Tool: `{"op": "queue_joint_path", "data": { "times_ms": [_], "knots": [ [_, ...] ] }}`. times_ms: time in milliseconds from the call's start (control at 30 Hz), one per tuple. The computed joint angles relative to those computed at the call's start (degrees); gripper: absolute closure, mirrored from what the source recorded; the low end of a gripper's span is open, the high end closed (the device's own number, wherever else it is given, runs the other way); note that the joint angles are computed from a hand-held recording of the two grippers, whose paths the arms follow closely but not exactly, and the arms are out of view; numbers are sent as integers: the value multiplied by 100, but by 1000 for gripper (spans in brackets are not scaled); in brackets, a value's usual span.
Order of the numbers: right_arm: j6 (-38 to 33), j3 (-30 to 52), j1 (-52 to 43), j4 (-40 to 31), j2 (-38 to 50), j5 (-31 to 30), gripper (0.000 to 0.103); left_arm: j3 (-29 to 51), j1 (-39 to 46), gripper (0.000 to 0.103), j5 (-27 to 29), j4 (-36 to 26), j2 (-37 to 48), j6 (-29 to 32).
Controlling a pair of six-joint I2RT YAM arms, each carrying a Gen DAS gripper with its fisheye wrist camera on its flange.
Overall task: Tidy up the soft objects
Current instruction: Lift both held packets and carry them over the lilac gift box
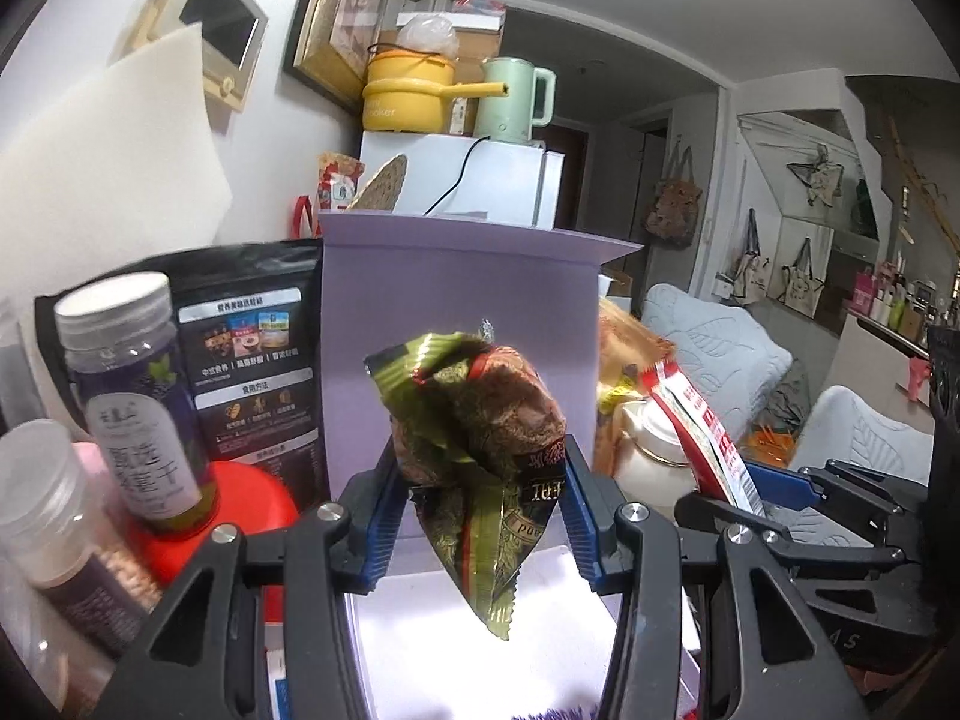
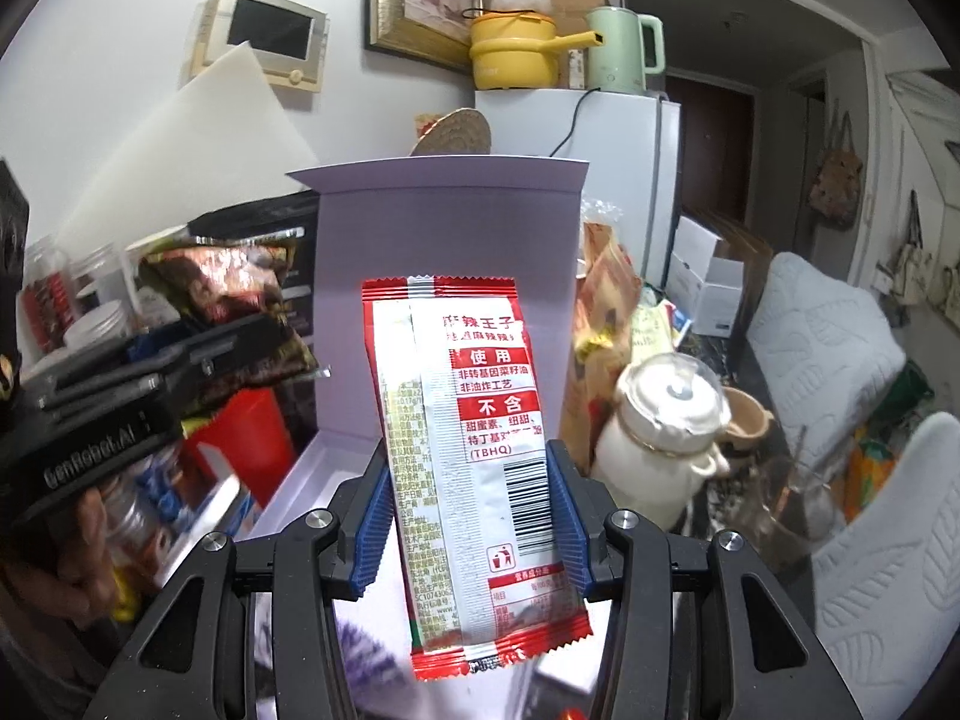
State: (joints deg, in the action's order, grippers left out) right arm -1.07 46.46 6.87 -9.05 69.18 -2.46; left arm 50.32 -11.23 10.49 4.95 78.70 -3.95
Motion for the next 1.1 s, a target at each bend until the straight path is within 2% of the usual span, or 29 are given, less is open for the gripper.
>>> {"op": "queue_joint_path", "data": {
  "times_ms": [300, 467, 633, 767, 1100],
  "knots": [
    [150, 797, -157, 427, 1566, -416, 56, 292, -96, 56, -298, 197, 863, 119],
    [293, 1057, -220, 524, 2217, -466, 56, 465, 10, 56, -137, 15, 1221, -4],
    [252, 1280, -256, 467, 2631, -468, 56, 616, -122, 56, -392, -159, 1458, -38],
    [278, 1359, -260, 454, 2812, -431, 56, 860, -75, 56, -185, -392, 1766, -88],
    [434, 1672, -441, 210, 3322, -809, 55, 1132, -84, 56, -281, -602, 2186, -109]
  ]
}}
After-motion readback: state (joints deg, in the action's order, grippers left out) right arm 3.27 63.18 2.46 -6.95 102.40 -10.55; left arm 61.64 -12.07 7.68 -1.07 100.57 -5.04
